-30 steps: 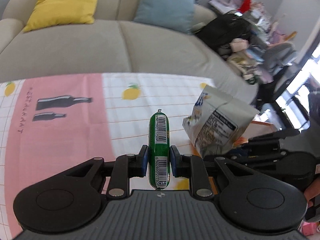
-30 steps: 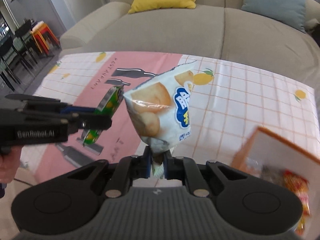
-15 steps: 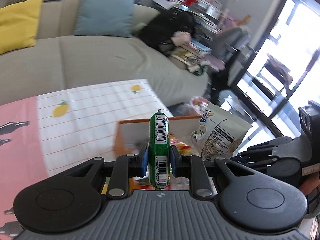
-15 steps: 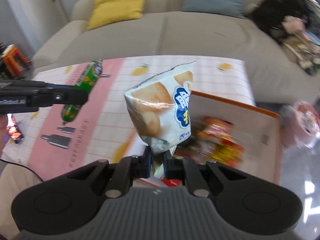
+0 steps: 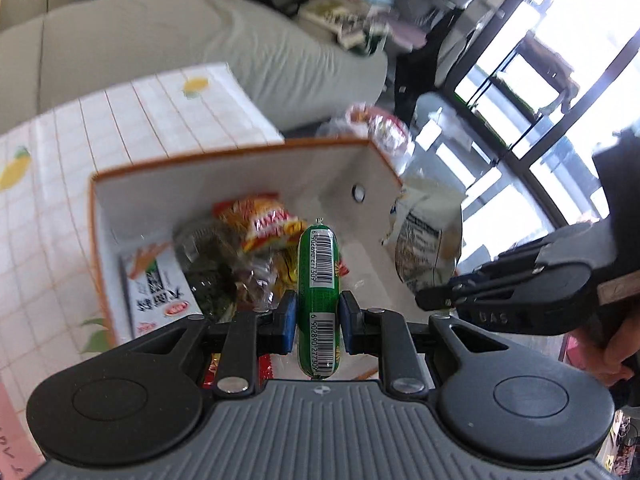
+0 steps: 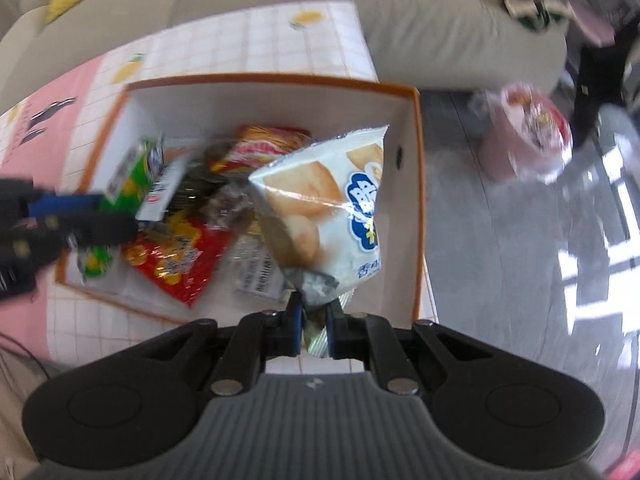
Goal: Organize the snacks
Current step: 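Open the left tool to drop the green stick snack while the right tool releases the chip bag inside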
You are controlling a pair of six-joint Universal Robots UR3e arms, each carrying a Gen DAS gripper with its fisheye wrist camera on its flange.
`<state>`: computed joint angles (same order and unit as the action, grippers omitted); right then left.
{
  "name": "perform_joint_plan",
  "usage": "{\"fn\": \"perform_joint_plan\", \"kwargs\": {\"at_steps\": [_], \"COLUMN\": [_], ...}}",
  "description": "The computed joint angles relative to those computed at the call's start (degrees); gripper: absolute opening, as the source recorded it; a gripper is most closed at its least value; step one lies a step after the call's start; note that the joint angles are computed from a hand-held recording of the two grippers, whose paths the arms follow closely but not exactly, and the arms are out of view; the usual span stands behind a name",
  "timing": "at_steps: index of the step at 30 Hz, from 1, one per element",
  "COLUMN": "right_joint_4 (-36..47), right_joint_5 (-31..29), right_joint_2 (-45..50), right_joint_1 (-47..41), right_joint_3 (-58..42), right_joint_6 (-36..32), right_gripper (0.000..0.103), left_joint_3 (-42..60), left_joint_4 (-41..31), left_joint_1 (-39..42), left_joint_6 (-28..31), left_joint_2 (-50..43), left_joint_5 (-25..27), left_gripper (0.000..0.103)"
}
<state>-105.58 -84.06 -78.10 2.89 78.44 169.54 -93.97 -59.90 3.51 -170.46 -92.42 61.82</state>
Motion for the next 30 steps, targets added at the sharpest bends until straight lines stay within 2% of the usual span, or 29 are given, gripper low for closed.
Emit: {"fn": "perform_joint_plan", "kwargs": {"at_steps": [12, 22, 27, 30], "right_joint_4": [8.83, 13.66, 13.75, 13.8], "right_joint_5": [-4.02, -5.62, -5.99, -5.99], "right_joint_2": [13.43, 16.47, 16.16, 15.32], "right_joint_1": [2.02, 3.43, 3.96, 4.35], "right_joint_3": [-13.65, -18.85, -19.21, -19.2], "right_joint_6": [4.55, 5.7, 6.11, 6.31], "right_gripper": [0.009, 0.016, 0.037, 0.044], "left_joint_3": [3.25, 4.04, 4.33, 4.04], "left_joint_4": [1.27, 1.2, 0.74, 0.98], "left_joint_1": [-4.11, -5.45, -5.52, -5.16], "left_joint_6": [-0.57, -1.05, -1.78, -1.88], "left_joint_2": [-9.56, -11.79, -11.86, -11.42], "left_joint_5": [5.62, 8.14, 8.86, 8.62], "left_gripper": [0.024, 0.024, 0.025, 0.025]}}
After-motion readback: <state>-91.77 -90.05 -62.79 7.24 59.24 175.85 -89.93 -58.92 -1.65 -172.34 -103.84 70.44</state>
